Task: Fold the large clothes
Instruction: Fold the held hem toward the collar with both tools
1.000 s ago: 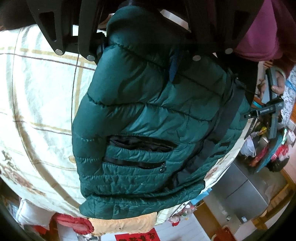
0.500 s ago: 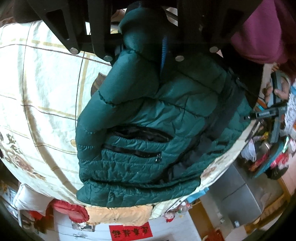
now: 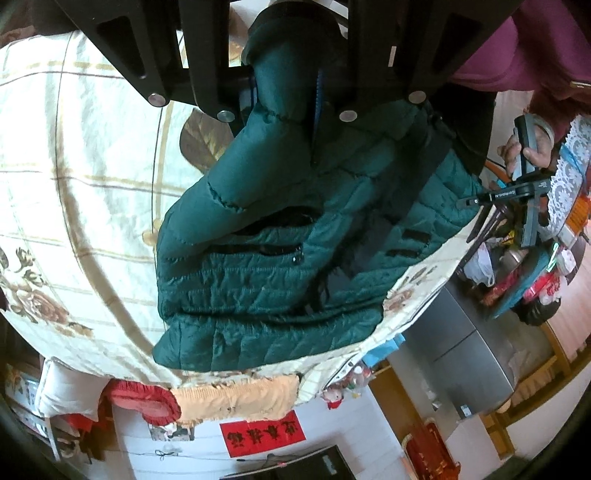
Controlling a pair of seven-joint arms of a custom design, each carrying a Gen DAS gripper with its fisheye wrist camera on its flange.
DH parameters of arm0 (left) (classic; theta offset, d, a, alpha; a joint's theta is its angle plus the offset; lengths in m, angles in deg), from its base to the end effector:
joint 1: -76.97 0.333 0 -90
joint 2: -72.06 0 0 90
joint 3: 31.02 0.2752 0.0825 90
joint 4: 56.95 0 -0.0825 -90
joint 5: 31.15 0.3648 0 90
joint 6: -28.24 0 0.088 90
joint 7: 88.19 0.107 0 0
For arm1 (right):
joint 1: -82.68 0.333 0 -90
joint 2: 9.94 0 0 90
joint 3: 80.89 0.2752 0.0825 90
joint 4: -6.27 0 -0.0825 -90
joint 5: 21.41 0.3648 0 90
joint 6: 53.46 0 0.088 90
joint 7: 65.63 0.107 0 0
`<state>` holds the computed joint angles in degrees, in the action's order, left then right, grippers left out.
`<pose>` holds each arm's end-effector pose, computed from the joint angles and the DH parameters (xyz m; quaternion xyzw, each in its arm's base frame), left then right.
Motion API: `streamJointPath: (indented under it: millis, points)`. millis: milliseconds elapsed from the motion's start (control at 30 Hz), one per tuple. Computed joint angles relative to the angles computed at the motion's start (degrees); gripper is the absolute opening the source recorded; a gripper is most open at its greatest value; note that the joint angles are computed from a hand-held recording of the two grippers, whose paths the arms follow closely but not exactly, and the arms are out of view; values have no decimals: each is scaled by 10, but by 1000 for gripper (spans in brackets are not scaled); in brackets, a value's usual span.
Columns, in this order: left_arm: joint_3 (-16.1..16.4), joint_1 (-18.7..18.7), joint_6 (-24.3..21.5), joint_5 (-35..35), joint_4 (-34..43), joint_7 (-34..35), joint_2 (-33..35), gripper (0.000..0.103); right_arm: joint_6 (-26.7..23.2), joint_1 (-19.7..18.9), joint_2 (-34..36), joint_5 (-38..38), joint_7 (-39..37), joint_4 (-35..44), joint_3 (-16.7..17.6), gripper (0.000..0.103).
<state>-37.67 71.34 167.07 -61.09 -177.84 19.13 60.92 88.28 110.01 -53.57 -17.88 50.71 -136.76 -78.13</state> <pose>0.5152 -0.1174 0.5223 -0.5960 0.7378 -0.3140 0.0430 0.3276 0.1937 0.5907 -0.6697 0.6490 -0.0960 0.3481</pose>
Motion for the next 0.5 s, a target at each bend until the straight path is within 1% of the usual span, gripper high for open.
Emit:
streamJointPath:
  millis: [133,300,500]
  points:
    - [4,-2,-2,-17,4,10,-2,13,24,0,-1,5,2,0,-4,19]
    - [9,-3,-3,-48,11,21,-1,13,42,-1,-2,5,1,1,-7,19]
    - [9,-3,10,-67,16,25,-2,12,59,-7,3,2,3,10,-9,19]
